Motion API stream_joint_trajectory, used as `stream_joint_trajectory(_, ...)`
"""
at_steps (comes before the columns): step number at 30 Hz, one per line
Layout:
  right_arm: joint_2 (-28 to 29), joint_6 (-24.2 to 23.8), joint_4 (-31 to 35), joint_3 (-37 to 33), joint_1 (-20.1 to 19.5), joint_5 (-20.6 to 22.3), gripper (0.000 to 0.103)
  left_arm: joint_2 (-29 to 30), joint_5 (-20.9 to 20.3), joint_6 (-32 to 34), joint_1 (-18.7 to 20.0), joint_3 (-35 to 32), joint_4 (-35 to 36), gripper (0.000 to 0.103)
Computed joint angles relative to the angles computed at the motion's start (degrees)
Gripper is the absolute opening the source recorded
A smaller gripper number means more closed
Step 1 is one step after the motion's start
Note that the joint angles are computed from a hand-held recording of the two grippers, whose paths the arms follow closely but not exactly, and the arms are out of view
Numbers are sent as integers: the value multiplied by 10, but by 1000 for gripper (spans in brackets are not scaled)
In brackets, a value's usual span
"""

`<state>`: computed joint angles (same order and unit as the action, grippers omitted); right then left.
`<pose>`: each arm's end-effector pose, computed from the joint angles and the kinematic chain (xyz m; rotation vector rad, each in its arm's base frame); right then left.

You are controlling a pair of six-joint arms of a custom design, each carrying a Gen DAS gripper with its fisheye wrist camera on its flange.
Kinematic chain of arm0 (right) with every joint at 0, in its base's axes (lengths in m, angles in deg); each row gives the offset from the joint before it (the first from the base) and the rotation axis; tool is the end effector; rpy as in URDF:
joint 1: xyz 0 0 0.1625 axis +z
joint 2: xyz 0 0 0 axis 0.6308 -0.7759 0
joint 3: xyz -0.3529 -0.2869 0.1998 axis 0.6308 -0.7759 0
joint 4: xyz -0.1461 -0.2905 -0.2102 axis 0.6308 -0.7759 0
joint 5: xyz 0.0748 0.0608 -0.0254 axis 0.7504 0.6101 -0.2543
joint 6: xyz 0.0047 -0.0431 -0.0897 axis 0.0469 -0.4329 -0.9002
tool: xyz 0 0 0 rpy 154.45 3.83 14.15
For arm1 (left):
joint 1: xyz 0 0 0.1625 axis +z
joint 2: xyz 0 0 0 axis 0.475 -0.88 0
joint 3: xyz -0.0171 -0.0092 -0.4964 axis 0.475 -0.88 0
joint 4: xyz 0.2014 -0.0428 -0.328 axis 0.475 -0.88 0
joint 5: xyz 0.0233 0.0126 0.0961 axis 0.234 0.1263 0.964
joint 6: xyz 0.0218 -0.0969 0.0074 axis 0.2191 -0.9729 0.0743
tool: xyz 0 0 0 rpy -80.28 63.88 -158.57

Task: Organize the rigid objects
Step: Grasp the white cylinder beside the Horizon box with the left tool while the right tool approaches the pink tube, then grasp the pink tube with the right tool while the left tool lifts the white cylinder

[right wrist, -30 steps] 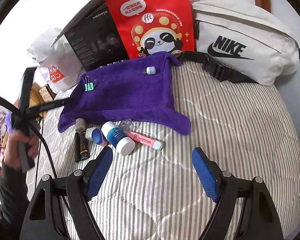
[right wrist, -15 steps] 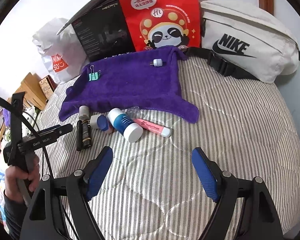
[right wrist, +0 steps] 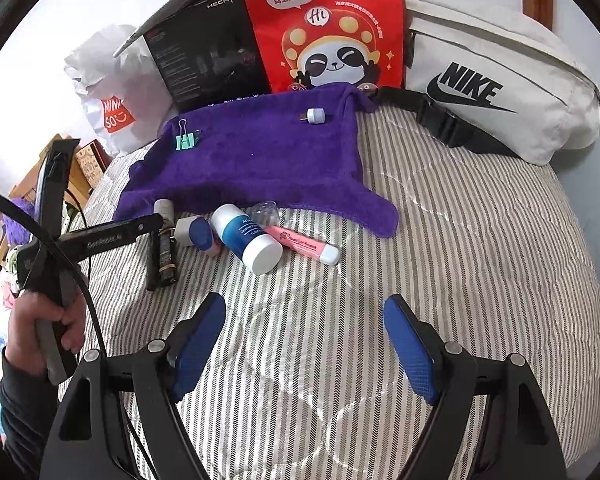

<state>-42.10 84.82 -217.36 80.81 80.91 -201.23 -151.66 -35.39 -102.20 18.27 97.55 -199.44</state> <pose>0.2658 -0.3286 0.2180 0.0662 -2.4850 0.6852 -0.1950 -0.4906 0.2094 0.4522 2.4920 -0.4647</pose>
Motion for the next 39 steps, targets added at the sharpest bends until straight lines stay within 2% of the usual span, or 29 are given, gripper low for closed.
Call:
stream_joint_trajectory(8, 0, -3, 17, 0, -7, -6, 81, 38, -4, -16, 18, -30, 4, 56)
stream_joint_trajectory(11, -1, -4, 20, 3, -11, -6, 81, 51, 12, -19, 18, -37, 5, 52)
stream_joint_trajectory(14, -4, -2, 24, 4, -15, -5, 81, 60, 32, -25, 14, -45, 21, 47)
stream_joint_trajectory(15, -4, -2, 25, 5, -17, -6, 81, 62, 41, -21, 9, -44, 25, 35)
stream_joint_trajectory(16, -5, -2, 27, 5, -18, -6, 81, 63, 48, -15, 6, -42, 25, 33)
stream_joint_trajectory(23, 1, -11, 17, 5, -25, -11, 81, 42, 47, 10, 6, -25, 2, 33)
stream_joint_trajectory(30, 24, -34, -18, 6, -46, -22, 81, -19, 72, -5, 5, -5, 56, 33)
stream_joint_trajectory(34, 50, -67, -50, 2, -55, -34, 80, -47, 70, -7, 7, 16, 69, 32)
stream_joint_trajectory(37, 81, -124, -109, -1, -58, -51, 79, -58, 66, -8, 6, 33, 71, 33)
stream_joint_trajectory(39, 103, -170, -149, -4, -61, -59, 79, -60, 65, -1, 7, 47, 48, 33)
